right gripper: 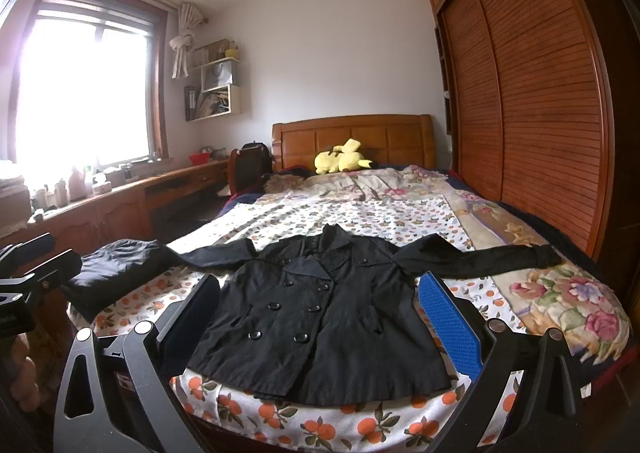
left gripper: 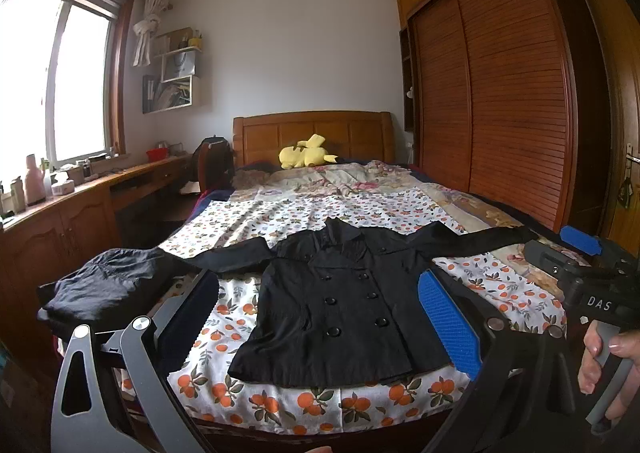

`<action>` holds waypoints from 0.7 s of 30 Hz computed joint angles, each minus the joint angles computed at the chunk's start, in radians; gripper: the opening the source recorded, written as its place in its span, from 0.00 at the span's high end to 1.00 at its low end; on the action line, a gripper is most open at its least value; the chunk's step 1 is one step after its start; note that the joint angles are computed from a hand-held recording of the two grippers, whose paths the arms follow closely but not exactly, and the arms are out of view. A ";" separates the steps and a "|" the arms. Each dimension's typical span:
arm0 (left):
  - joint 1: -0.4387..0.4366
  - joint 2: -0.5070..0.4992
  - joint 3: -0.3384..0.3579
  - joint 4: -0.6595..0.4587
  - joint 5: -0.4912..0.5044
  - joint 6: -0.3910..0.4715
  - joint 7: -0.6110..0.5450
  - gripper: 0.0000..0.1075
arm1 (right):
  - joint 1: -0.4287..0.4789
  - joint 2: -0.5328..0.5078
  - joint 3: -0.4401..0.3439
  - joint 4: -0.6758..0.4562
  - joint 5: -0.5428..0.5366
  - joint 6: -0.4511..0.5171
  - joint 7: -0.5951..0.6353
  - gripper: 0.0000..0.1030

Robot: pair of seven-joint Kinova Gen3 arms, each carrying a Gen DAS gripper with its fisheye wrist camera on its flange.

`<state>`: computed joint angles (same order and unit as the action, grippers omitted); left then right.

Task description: Fold large clothes

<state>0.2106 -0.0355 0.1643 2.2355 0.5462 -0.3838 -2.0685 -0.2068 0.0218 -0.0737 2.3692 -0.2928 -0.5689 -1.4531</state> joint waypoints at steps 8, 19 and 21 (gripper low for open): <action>0.000 -0.001 0.001 0.000 0.006 -0.001 -0.005 0.06 | -0.002 -0.004 -0.002 -0.003 -0.008 0.004 0.005 0.07; 0.000 -0.001 -0.001 0.002 -0.006 -0.001 0.006 0.06 | -0.004 0.005 -0.002 0.005 -0.004 -0.014 0.002 0.07; -0.001 -0.001 0.000 0.002 0.000 -0.001 0.000 0.06 | -0.004 0.007 -0.001 0.007 0.000 -0.018 -0.001 0.07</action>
